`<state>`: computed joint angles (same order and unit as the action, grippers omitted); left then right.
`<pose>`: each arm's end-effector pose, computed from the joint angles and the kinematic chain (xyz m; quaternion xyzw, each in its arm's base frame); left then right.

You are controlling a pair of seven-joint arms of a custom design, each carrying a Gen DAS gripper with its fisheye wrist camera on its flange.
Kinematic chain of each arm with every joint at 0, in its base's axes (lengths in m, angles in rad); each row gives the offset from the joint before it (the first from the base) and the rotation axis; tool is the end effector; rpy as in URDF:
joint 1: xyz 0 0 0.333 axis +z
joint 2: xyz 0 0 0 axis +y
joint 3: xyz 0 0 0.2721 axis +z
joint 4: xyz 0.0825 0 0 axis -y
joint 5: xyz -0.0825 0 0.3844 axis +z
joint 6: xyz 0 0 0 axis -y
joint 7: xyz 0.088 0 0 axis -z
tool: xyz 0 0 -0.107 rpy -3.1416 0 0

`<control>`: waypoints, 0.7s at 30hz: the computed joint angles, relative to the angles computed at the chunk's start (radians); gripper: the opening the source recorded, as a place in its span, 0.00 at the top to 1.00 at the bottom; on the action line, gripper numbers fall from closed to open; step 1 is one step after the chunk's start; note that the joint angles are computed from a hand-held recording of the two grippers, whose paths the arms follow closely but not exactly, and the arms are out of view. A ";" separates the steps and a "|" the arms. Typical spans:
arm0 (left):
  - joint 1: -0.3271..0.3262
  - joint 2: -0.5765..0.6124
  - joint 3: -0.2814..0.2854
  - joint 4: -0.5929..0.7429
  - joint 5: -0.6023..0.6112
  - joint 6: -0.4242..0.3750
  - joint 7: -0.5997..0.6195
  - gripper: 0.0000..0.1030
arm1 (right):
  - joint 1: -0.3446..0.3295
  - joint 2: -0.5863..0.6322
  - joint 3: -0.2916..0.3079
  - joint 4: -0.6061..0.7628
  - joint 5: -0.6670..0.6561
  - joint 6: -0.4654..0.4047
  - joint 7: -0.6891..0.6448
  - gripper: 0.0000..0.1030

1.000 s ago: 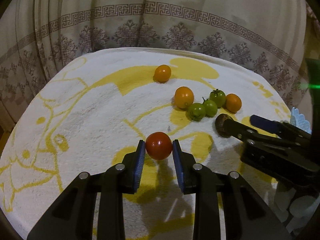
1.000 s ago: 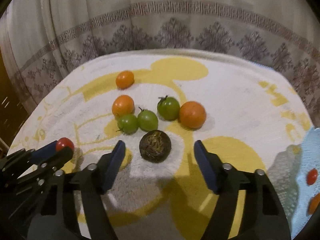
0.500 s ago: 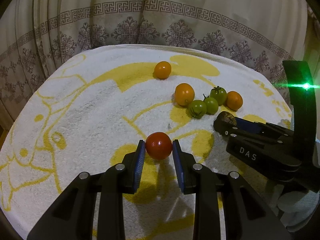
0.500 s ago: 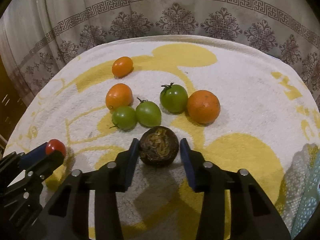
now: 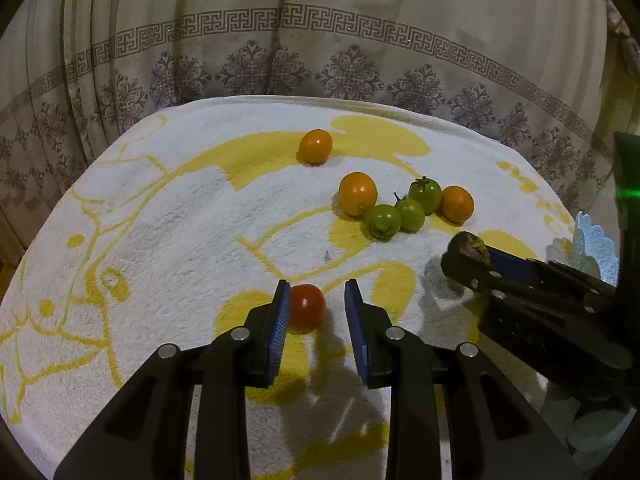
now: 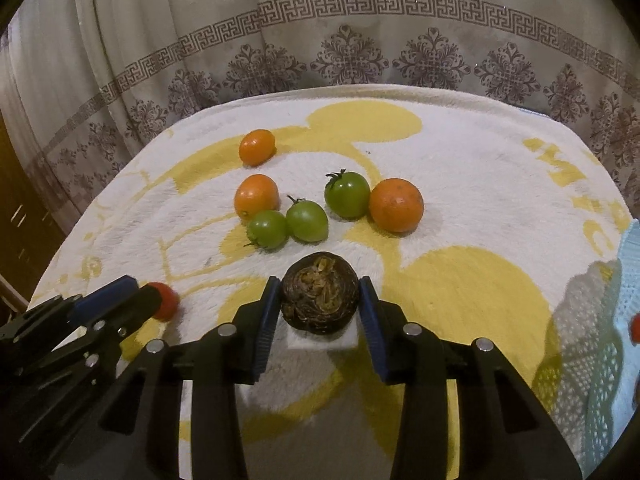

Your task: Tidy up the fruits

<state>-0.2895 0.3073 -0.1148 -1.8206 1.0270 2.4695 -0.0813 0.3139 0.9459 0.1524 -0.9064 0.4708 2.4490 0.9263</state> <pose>0.5977 -0.2529 0.3632 -0.8023 0.4565 -0.2338 0.3053 0.7315 0.3086 0.3629 -0.8463 0.3763 -0.0647 0.3714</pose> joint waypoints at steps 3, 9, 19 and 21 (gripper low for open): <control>0.003 -0.001 0.000 -0.001 -0.009 0.000 0.001 0.71 | -0.013 -0.059 0.014 -0.098 0.028 0.048 -0.035 0.60; 0.008 0.017 -0.001 0.011 -0.049 -0.009 0.022 0.51 | -0.026 -0.080 0.018 -0.138 0.062 0.050 -0.049 0.60; 0.006 0.059 0.008 0.037 -0.094 0.001 0.078 0.62 | -0.027 -0.054 0.016 -0.109 0.065 0.017 -0.045 0.60; 0.005 0.056 0.010 0.033 -0.092 0.007 0.075 0.68 | -0.026 -0.049 0.014 -0.103 0.063 0.014 -0.041 0.60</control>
